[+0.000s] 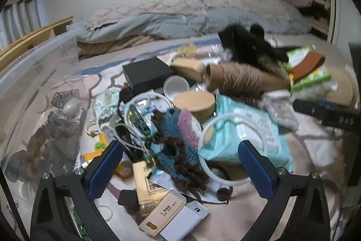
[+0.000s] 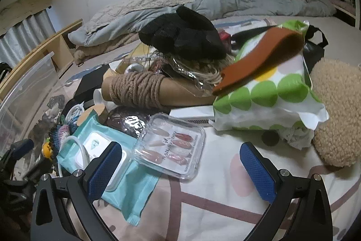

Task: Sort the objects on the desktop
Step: 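Lower both open tools toward the items on the bed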

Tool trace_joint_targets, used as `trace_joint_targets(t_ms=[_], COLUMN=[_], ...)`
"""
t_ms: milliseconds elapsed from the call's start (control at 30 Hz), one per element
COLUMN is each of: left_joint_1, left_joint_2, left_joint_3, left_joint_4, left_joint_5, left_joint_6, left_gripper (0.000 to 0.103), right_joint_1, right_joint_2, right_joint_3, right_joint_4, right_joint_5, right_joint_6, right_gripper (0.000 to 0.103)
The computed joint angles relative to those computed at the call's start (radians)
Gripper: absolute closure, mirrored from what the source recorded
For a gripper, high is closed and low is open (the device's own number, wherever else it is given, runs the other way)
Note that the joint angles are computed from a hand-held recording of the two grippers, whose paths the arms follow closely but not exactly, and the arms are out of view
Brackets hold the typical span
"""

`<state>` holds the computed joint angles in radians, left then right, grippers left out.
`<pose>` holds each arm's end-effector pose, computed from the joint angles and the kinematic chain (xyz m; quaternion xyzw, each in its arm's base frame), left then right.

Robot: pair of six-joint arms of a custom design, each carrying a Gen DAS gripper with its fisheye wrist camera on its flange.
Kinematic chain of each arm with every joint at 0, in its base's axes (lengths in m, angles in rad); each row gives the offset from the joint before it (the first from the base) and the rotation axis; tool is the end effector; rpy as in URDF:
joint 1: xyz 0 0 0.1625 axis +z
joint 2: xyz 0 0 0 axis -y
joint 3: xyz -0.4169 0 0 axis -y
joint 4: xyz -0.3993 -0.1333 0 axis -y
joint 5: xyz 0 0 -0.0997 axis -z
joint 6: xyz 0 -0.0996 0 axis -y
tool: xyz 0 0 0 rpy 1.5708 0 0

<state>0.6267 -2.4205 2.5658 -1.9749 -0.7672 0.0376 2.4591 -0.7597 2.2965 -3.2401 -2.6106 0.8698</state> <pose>-0.0386 -0.2810 0.3386 0.3857 0.8287 -0.2766 0.2966 0.3569 -0.2290 0.0137 -0.0249 -0.8662 0.4184 0.2720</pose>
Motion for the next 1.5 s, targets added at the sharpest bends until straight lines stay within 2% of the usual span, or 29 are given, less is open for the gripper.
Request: trace_joint_targets(t_ms=[233, 367, 633, 733, 900, 1000, 1067, 1133, 1200, 1267, 1400, 1500], left_joint_1=[-0.005, -0.014, -0.037, -0.034, -0.138, -0.125, -0.108, -0.074, -0.042, 0.009, 0.059, 0.052], left_joint_2=[0.020, 0.018, -0.022, -0.024, -0.132, -0.128, -0.119, -0.097, -0.076, -0.037, 0.007, 0.007], left_joint_3=[0.029, 0.036, 0.029, 0.026, 0.039, 0.015, 0.006, -0.006, -0.016, -0.026, -0.029, -0.013], left_joint_4=[0.078, 0.128, 0.234, 0.291, 0.487, 0.456, 0.400, 0.304, 0.231, 0.147, 0.097, 0.102], left_joint_5=[0.023, 0.024, -0.023, -0.048, -0.020, -0.048, -0.048, -0.055, -0.069, -0.091, -0.098, -0.081], left_joint_6=[0.019, 0.018, 0.018, 0.016, -0.052, -0.056, -0.050, -0.035, -0.029, -0.016, -0.009, -0.010], left_gripper=[0.000, 0.000, 0.000, 0.000, 0.000, 0.000, 0.000, 0.000, 0.000, 0.000, 0.000, 0.000], right_joint_1=[-0.009, -0.024, -0.070, -0.078, -0.104, -0.123, -0.144, -0.150, -0.150, -0.146, -0.122, -0.100], right_joint_2=[0.000, -0.011, 0.017, 0.013, 0.030, 0.040, 0.028, 0.014, -0.019, -0.036, -0.073, -0.096], right_joint_3=[-0.017, -0.037, -0.040, -0.068, -0.112, -0.128, -0.104, -0.067, -0.038, -0.012, -0.004, 0.006], right_joint_4=[0.064, 0.166, -0.001, 0.098, 0.212, 0.279, 0.275, 0.201, 0.239, 0.217, 0.368, 0.450], right_joint_5=[-0.005, -0.029, -0.016, -0.055, -0.093, -0.095, -0.053, -0.032, -0.033, -0.024, -0.031, -0.029], right_joint_6=[0.021, 0.098, 0.009, 0.051, 0.096, 0.108, 0.126, 0.127, 0.192, 0.204, 0.309, 0.378], right_gripper=[0.000, 0.000, 0.000, 0.000, 0.000, 0.000, 0.000, 0.000, 0.000, 0.000, 0.000, 0.000])
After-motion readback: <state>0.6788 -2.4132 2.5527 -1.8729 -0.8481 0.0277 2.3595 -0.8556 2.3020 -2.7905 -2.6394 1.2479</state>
